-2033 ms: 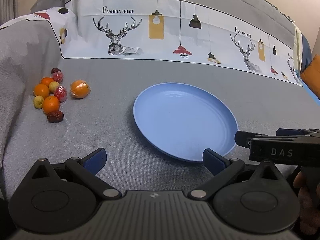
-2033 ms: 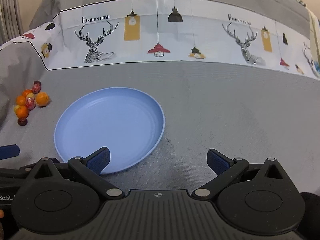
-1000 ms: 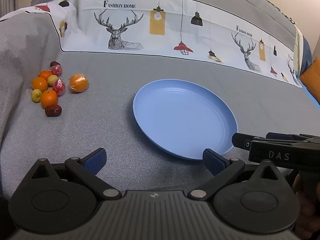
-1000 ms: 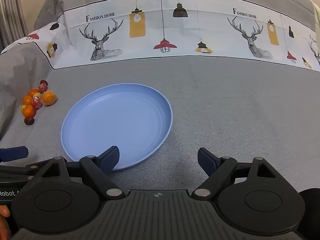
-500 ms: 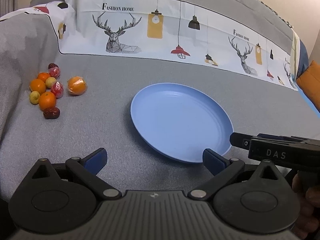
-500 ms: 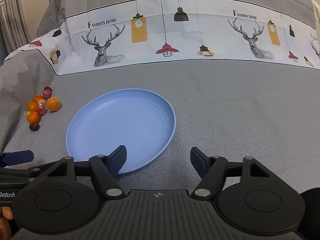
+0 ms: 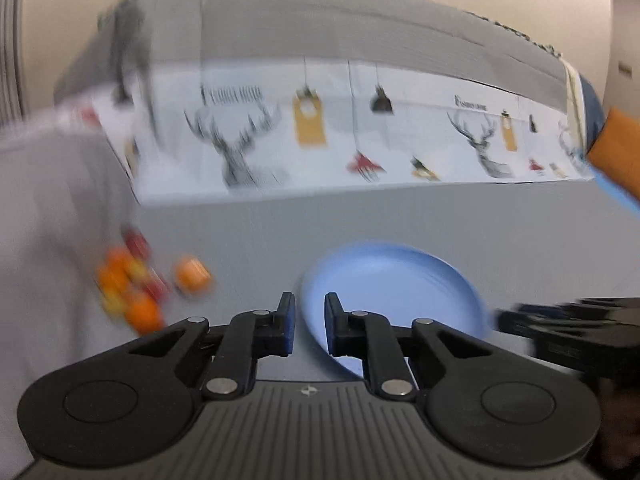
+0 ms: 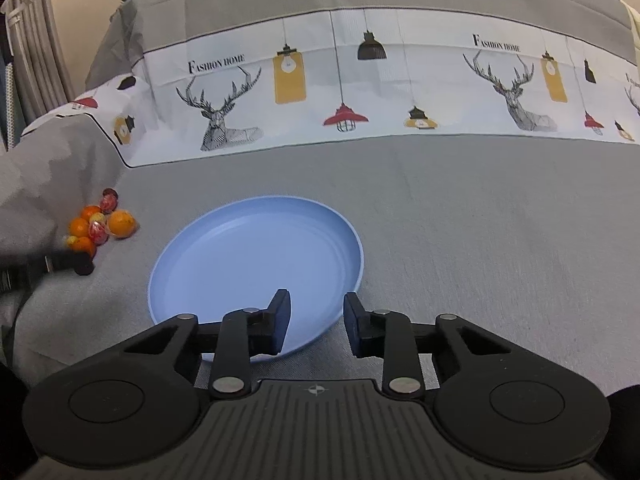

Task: Organize fruits
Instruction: 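Reach the left tool to the fruit pile and grasp a red date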

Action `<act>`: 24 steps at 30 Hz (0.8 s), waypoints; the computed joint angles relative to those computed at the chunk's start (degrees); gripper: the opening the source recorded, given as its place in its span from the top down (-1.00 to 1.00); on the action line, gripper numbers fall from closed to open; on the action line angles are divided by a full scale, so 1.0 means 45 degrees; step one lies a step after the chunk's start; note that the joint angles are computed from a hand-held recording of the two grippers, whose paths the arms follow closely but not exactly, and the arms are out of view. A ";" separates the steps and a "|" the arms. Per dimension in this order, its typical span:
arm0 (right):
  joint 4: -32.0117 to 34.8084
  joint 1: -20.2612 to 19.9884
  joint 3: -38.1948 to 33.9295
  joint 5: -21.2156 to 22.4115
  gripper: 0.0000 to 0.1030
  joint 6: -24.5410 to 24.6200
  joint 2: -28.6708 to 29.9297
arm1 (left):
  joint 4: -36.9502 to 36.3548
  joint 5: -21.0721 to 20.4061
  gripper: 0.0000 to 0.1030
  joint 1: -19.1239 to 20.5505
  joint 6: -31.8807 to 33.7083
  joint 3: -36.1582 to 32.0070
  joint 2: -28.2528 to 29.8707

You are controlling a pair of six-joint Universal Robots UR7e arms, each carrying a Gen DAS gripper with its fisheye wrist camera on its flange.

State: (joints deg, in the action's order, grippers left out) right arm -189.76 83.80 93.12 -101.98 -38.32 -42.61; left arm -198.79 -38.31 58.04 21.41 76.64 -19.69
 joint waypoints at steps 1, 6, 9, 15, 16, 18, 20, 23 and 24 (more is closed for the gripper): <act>-0.0031 0.0003 0.0013 0.0078 0.52 -0.0048 0.0002 | -0.0339 0.0165 0.68 0.0074 0.0682 -0.0253 0.0041; -0.0100 0.0035 0.0072 0.0382 0.53 -0.0106 -0.0042 | 0.0179 0.0386 0.68 0.0825 0.0003 -0.0687 -0.0125; -0.0128 0.0093 0.0127 0.0510 0.58 0.0034 -0.0128 | 0.0473 0.0196 0.68 0.0998 -0.0757 -0.0806 -0.0234; 0.0540 0.0280 0.0215 0.0728 0.58 0.0353 -0.0405 | 0.1547 0.0572 0.67 0.1347 -0.2694 -0.0903 -0.0520; 0.0733 0.0328 0.0228 0.0753 0.58 0.0396 -0.0460 | 0.1972 0.0641 0.67 0.1435 -0.3194 -0.0926 -0.0613; 0.0914 0.0412 0.0308 0.0830 0.58 0.0459 -0.0559 | 0.3019 0.0829 0.65 0.1599 -0.4190 -0.1014 -0.0751; 0.1059 0.0521 0.0359 0.0942 0.58 0.0502 -0.0641 | 0.4107 0.1124 0.56 0.1716 -0.5068 -0.1203 -0.0812; 0.1228 0.0702 0.0380 0.1037 0.56 0.0546 -0.0705 | 0.5037 0.1450 0.20 0.1875 -0.6051 -0.1433 -0.0857; 0.1287 0.0759 0.0382 0.1052 0.53 0.0545 -0.0717 | 0.5364 0.1480 0.12 0.1928 -0.6352 -0.1457 -0.0895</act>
